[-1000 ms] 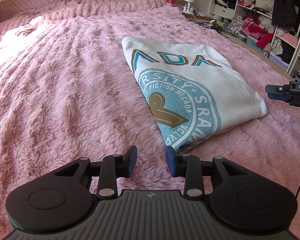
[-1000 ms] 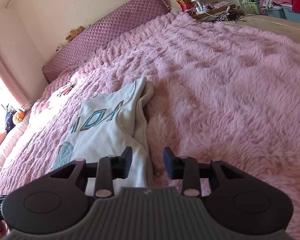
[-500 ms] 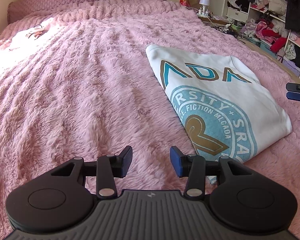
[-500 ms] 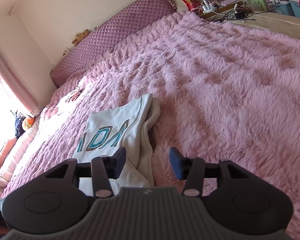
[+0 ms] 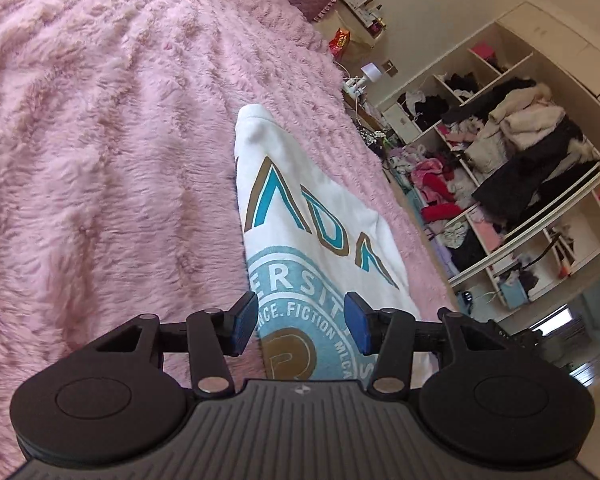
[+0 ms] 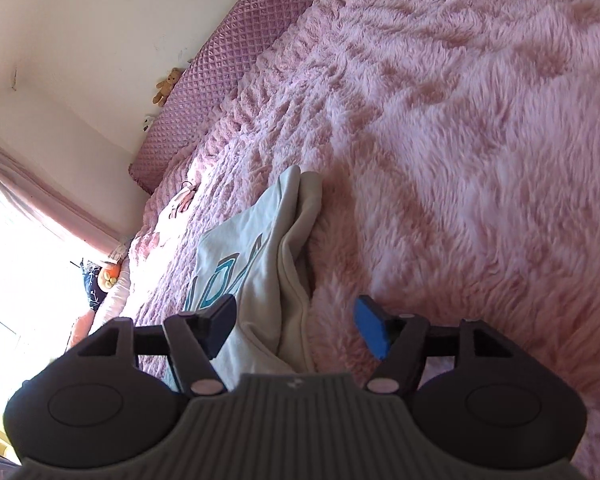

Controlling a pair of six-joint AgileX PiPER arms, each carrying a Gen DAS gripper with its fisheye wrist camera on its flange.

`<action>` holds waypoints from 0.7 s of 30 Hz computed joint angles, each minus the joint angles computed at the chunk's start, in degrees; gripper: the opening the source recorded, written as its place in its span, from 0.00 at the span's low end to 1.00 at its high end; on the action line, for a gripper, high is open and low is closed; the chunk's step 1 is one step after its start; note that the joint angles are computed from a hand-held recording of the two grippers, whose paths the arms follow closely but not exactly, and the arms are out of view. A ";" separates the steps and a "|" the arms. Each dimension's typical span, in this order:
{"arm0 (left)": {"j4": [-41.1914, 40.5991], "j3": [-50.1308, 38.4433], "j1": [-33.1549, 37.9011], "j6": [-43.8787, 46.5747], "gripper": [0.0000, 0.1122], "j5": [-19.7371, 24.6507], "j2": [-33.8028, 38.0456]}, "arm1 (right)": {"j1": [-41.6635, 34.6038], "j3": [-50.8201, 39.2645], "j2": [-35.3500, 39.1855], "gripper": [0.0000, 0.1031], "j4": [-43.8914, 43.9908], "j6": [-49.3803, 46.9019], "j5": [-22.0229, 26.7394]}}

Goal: Fold small clothes

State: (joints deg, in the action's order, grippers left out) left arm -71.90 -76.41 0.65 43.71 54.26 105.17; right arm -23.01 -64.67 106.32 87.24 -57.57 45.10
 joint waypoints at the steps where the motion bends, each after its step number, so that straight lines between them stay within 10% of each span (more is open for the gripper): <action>1: -1.50 -0.29 0.30 0.09 0.50 0.71 1.31 | 0.11 -0.37 0.56 0.62 0.10 -0.03 0.07; 9: -13.52 -6.82 1.72 -2.95 0.50 10.04 15.67 | 0.89 -5.72 6.23 0.62 0.64 -0.56 4.80; 21: -8.83 -20.97 -1.69 -11.18 0.53 10.25 24.21 | 3.32 -23.96 20.32 0.67 -3.19 11.56 12.92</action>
State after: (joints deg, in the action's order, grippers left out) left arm -80.73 -97.38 -1.04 32.53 64.50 129.38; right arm -19.69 -88.63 126.64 84.05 -46.01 58.01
